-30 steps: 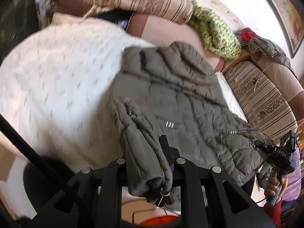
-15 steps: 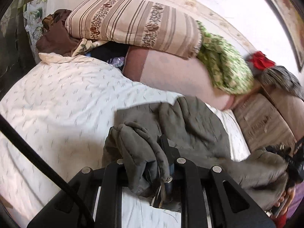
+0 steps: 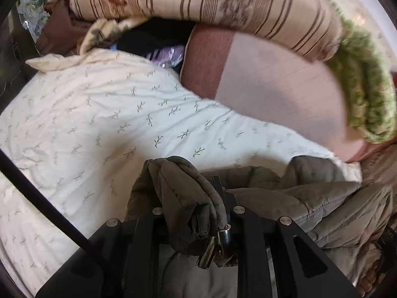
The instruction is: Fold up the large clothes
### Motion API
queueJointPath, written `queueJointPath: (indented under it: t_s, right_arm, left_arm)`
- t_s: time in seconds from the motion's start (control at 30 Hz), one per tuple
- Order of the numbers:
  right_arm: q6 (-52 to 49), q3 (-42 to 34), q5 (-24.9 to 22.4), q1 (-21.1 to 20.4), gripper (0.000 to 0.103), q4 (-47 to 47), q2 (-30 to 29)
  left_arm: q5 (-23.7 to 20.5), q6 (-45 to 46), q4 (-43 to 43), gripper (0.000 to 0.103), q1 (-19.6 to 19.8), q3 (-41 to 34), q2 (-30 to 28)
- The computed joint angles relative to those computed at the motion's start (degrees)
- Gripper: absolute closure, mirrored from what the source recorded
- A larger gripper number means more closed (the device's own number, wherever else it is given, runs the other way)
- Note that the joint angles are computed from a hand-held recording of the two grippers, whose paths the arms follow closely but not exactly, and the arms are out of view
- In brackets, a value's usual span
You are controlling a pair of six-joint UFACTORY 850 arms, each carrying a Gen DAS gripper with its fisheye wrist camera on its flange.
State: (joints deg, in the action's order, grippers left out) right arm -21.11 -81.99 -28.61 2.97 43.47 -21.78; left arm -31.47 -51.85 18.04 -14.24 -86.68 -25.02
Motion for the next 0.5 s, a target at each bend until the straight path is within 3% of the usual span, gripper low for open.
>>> queueJointPath:
  t_s: [0.1, 0.2, 0.33, 0.37, 0.4, 0.43, 0.5]
  right_arm:
    - [3.89, -3.78, 0.05, 0.63, 0.076, -3.39, -4.48]
    - [5.62, -6.03, -1.48, 0.39, 0.071, -1.95, -7.44]
    - [-7.5, -2.8, -2.32, -1.3, 0.032, 12.76, -4.43]
    - [-9.48, -1.54, -1.17, -1.39, 0.024, 14.62, -3.08]
    - [-11.0, -0.11, 0.46, -1.5, 0.019, 15.69, -1.35]
    - [-13.28, 1.7, 2.33, -1.64, 0.01, 17.35, 0.79]
    - [-17.19, 4.56, 5.01, -1.59, 0.01, 19.76, 4.28]
  left_arm:
    - [0.26, 0.86, -2.36, 0.081, 0.54, -0.5, -1.79]
    - [3.94, 5.43, -8.15, 0.075, 1.68, 2.36, 0.75]
    - [9.96, 16.9, -21.52, 0.06, 3.3, 7.76, 7.16]
    - [11.16, 17.61, -22.52, 0.052, 3.37, 9.03, 9.0]
    - [11.79, 16.43, -21.26, 0.044, 3.22, 9.53, 10.0]
    - [12.66, 13.69, -18.24, 0.042, 2.79, 10.25, 11.49]
    - [13.05, 9.35, -13.11, 0.037, 1.71, 10.62, 13.31]
